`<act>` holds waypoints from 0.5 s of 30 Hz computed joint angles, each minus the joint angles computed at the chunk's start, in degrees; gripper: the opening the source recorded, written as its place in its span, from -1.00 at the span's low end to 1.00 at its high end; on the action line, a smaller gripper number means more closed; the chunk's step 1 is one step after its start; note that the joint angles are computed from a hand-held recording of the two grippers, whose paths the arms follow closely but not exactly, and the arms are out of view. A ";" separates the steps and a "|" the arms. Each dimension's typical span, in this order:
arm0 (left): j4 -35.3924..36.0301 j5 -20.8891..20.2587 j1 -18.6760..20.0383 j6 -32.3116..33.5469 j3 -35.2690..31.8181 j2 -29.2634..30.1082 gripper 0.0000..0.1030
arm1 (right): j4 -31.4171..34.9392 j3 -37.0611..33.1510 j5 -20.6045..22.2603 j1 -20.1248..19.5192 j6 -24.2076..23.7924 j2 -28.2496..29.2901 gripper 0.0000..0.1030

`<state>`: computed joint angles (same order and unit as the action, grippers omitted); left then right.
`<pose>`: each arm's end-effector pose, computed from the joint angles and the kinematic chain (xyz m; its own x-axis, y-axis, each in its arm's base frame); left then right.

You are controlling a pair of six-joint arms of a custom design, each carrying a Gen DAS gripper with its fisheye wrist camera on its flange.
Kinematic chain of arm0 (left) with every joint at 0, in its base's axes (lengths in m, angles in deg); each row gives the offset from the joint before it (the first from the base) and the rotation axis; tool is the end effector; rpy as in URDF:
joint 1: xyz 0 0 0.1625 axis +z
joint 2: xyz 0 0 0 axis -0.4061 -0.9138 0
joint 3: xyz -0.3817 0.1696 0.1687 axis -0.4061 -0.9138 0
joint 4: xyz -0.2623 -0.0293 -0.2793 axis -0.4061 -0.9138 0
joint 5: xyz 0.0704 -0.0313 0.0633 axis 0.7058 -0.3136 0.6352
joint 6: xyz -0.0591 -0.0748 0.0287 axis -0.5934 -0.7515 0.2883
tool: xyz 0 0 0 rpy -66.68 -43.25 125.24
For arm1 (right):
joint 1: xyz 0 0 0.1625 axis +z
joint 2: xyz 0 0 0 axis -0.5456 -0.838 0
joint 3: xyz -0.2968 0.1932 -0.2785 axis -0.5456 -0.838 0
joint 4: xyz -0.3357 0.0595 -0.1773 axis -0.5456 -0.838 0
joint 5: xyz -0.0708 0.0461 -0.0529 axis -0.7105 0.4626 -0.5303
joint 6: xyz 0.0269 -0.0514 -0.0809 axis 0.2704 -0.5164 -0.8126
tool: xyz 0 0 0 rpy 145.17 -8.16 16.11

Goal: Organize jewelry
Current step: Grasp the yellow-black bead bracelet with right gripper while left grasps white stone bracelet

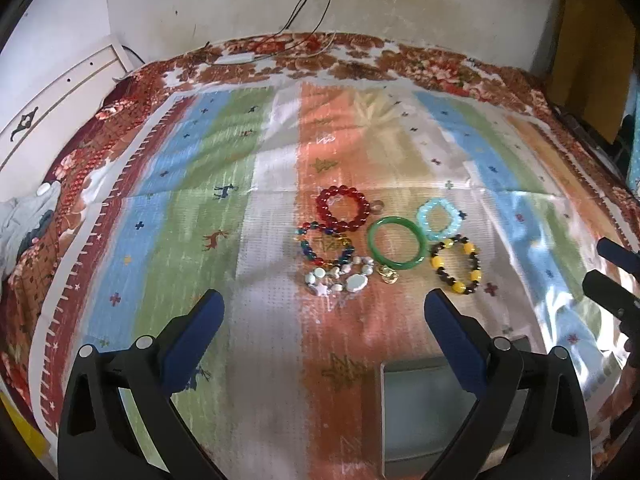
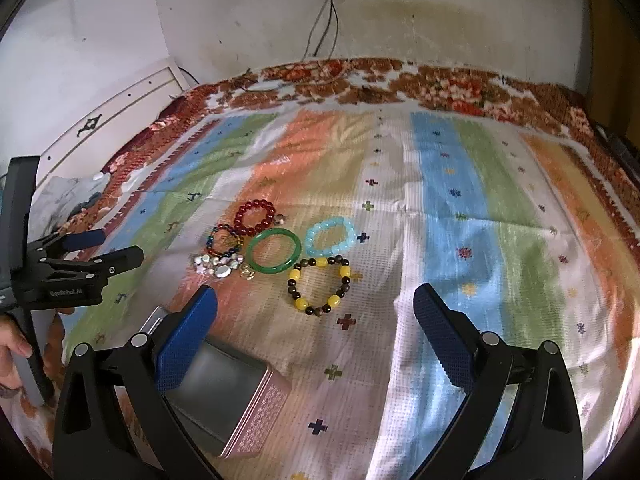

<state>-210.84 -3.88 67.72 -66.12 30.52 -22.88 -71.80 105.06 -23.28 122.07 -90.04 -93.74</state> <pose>-0.2730 -0.5701 0.1038 -0.6734 -0.3746 -0.6373 0.2042 0.7343 -0.6474 0.1102 -0.6645 0.2591 -0.6304 -0.6419 0.4366 -0.7662 0.6050 -0.2166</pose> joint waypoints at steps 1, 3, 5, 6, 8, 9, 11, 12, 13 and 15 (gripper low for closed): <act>0.11 -0.37 0.42 0.35 -0.42 0.12 0.90 | 0.68 -0.92 -0.63 0.20 0.19 0.66 0.93; 0.46 -0.89 1.13 0.82 -1.01 0.30 0.90 | 0.98 -1.91 -1.53 0.43 0.14 1.58 0.93; -1.04 -2.52 2.17 2.33 -1.49 0.47 0.90 | 1.57 -3.14 -2.59 0.68 0.18 2.59 0.93; -1.76 -3.24 2.58 2.83 -1.58 0.43 0.90 | 1.80 -3.75 -3.17 0.77 0.35 3.11 0.93; -1.45 -4.19 3.51 2.81 -2.16 0.46 0.89 | 2.91 -5.11 -4.10 0.87 0.92 4.06 0.93; -0.58 -4.21 3.89 2.70 -2.63 0.59 0.89 | 4.32 -6.14 -4.69 0.91 1.56 4.70 0.93; 0.88 -4.64 4.61 2.43 -3.42 0.77 0.90 | 6.20 -7.52 -6.15 1.01 2.08 5.67 0.93; 1.34 -5.28 5.01 2.13 -3.76 0.80 0.89 | 7.00 -8.45 -7.69 1.19 2.23 6.54 0.93; 2.94 -6.53 5.65 1.10 -4.59 0.90 0.89 | 7.19 -8.92 -8.59 1.25 2.32 7.08 0.93; 4.91 -8.05 6.48 0.20 -5.59 1.00 0.89 | 8.78 -10.49 -10.11 1.33 3.09 8.32 0.93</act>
<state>-205.93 -11.94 74.20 -65.92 24.93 -21.88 -63.02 94.56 -33.40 123.40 -86.95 -85.42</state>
